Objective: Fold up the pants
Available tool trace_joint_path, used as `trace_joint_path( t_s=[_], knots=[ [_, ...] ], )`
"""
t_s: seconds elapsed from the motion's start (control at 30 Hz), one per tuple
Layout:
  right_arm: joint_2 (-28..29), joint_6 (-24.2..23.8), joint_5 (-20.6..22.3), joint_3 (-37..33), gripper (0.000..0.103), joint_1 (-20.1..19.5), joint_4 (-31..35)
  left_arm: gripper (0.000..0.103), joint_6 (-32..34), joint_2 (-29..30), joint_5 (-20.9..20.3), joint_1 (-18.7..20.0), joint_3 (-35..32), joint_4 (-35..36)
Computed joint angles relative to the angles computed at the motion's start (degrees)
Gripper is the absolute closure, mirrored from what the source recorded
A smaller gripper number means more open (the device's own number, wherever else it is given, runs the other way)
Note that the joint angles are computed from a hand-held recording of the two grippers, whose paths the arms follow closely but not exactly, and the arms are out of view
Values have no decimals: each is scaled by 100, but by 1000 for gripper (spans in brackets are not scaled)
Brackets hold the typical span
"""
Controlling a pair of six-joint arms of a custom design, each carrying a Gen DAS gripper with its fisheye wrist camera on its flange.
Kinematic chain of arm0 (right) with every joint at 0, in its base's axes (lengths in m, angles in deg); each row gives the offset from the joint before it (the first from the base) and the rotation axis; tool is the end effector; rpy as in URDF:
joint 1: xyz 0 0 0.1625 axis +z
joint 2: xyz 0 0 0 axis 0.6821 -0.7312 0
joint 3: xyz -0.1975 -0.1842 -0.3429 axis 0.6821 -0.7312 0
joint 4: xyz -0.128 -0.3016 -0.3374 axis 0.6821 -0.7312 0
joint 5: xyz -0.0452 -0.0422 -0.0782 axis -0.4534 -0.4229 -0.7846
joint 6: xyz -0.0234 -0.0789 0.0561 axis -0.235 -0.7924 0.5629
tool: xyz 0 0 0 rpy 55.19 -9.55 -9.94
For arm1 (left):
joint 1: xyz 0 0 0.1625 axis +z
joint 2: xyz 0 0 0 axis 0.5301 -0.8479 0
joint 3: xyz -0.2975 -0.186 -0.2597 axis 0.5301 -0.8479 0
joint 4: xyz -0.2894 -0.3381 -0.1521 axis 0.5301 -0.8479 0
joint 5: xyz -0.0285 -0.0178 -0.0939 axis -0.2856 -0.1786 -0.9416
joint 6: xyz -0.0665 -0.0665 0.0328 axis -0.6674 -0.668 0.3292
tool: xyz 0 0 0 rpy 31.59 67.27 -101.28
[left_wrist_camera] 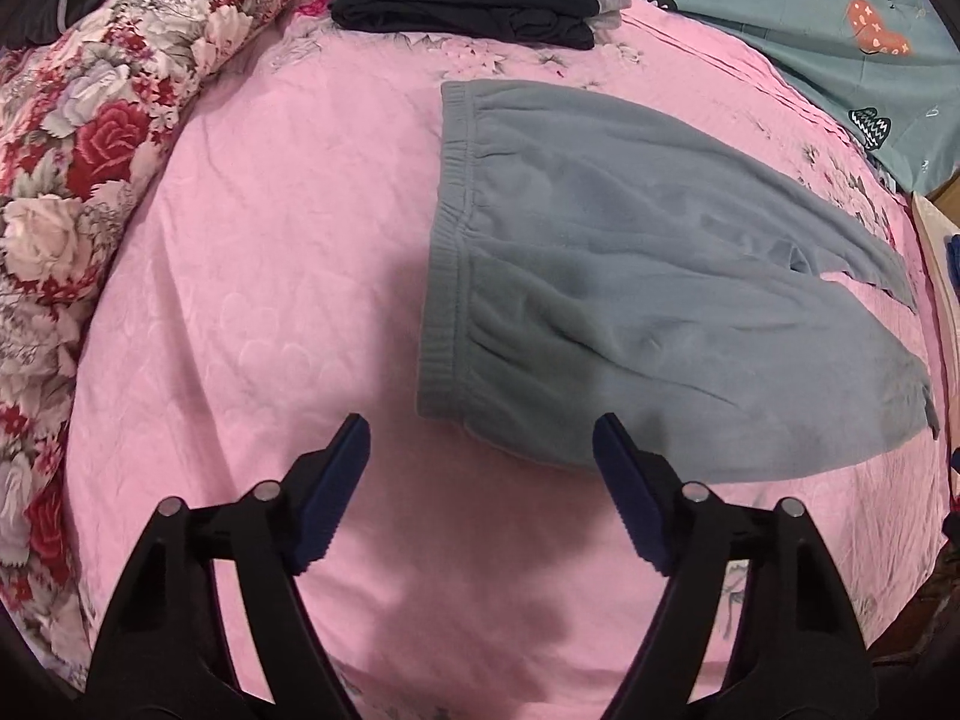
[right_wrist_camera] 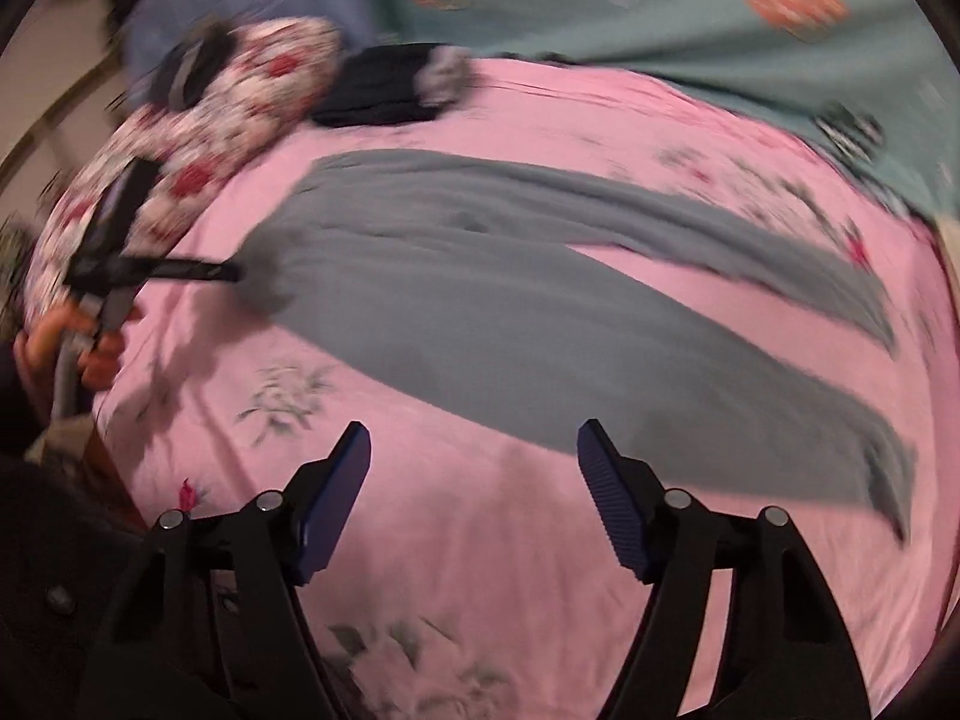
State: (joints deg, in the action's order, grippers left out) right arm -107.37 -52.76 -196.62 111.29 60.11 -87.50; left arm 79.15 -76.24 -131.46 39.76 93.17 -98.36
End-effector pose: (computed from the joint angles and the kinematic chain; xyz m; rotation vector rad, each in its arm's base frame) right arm 0.2123 -0.6141 0.1548 0.4777 -2.2822 0.5857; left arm -0.0711 -0.8304 0.1128 0.4464 2.4747 -0.3315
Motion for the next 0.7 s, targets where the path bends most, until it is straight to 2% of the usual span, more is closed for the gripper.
trace_joint_path(
  t_s=[0.07, 0.2, 0.27, 0.33, 0.4, 0.47, 0.5, 0.53, 0.6, 0.7],
  knots=[
    [348, -276, 133, -312, 33, -1, 87, 32, 31, 71, -101, 73, -162, 132],
    [910, -359, 240, -939, 37, -98, 660, 43, 130, 140, -593, 218, -416, 555],
    [1206, -358, 141, -1255, 37, -127, 954, 52, 289, 174, -821, 255, -497, 745],
    [1411, -364, 32, -1480, 38, -160, 1155, 52, 462, 189, -849, 262, -498, 740],
    [1576, -404, -88, -1664, 38, -170, 1248, 59, 596, 204, -917, 287, -536, 720],
    [1692, -353, -207, -1793, 40, -186, 1339, 70, 613, 234, -1035, 332, -643, 795],
    [1767, -304, -262, -1879, 42, -197, 1412, 78, 588, 245, -1128, 364, -707, 871],
    [1819, -212, -332, -1934, 49, -207, 1479, 83, 562, 263, -1221, 391, -770, 937],
    [1894, -313, -454, -1943, 54, -183, 1222, 84, 593, 288, -1303, 419, -834, 1013],
    [1929, -171, -540, -1995, 78, -164, 1194, 84, 772, 257, -1277, 401, -746, 917]
  ],
)
